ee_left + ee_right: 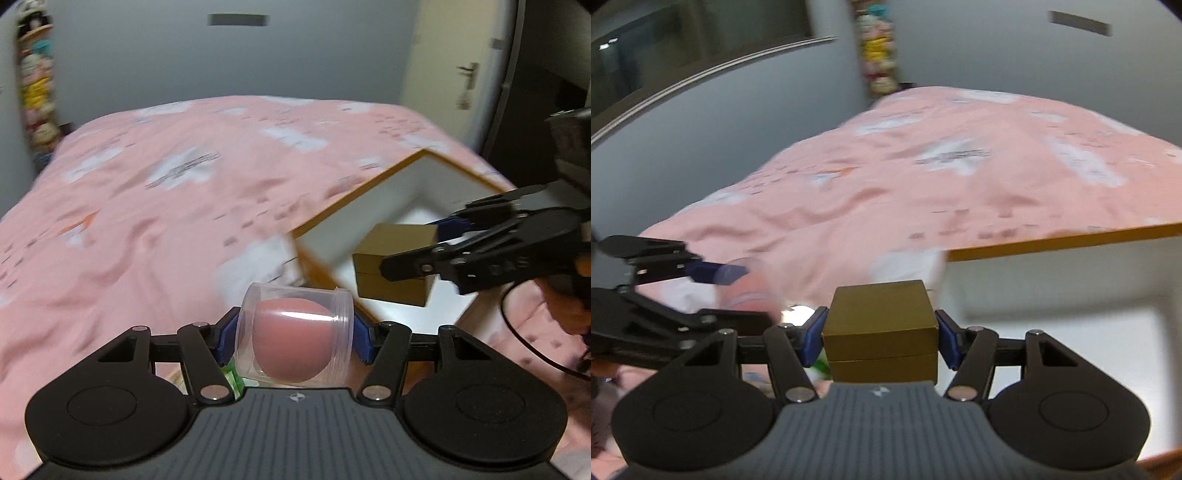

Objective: Organize rigid objects
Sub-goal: 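Carry both items into the orange box and open both tools to release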

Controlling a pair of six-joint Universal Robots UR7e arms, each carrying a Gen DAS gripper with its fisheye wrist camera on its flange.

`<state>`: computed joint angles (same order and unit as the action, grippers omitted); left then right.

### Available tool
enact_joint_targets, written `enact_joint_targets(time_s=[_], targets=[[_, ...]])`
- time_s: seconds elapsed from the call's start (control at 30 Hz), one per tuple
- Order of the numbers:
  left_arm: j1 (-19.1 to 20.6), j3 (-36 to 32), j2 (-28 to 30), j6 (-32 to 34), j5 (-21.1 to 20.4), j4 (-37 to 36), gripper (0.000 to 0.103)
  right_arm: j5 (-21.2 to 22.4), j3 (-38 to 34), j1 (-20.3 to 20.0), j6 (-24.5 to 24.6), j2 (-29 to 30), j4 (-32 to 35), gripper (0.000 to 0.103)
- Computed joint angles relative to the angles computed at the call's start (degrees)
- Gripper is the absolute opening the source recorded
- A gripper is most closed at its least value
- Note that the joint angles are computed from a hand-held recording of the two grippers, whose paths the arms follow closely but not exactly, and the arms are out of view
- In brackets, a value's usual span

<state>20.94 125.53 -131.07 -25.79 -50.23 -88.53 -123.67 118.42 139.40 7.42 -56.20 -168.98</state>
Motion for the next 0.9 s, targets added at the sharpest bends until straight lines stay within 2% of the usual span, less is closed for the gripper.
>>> enact_joint_targets(time_s=[0.17,0.23,0.33,0.47,0.63,0.8,0.9], targets=[[6.6,1.4,8.84,11.73,-7.07,-16.92,0.069,-3.59,-0.45,-3.41,4.48,-4.61,11.63,0.06],[9.72,1.29,13.18,16.2,-8.85,-22.39,0.069,-4.15,-1.2,-4.71,4.71,-4.9,15.85,0.06],[13.47,1.13,19.24,23.25,-10.57,-28.55,0.069,-3.96,-0.84,-6.9,2.94,-5.89,18.8,0.06],[16.17,1.41,24.33,29.06,-11.61,-32.85,0.069,-3.39,-1.94,-9.43,1.7,-5.17,21.9,0.06],[19.59,1.05,30.46,35.94,-11.11,-35.75,0.069,-6.95,-3.49,-10.69,-0.7,-3.61,23.96,0.06],[21.04,0.61,33.84,44.02,-9.72,-35.96,0.069,-5.11,-4.25,-12.74,-1.09,-4.34,26.51,0.06],[20.97,0.78,34.0,48.19,-10.09,-34.47,0.069,-4.03,-5.67,-13.44,-0.66,-4.24,28.07,0.06]])
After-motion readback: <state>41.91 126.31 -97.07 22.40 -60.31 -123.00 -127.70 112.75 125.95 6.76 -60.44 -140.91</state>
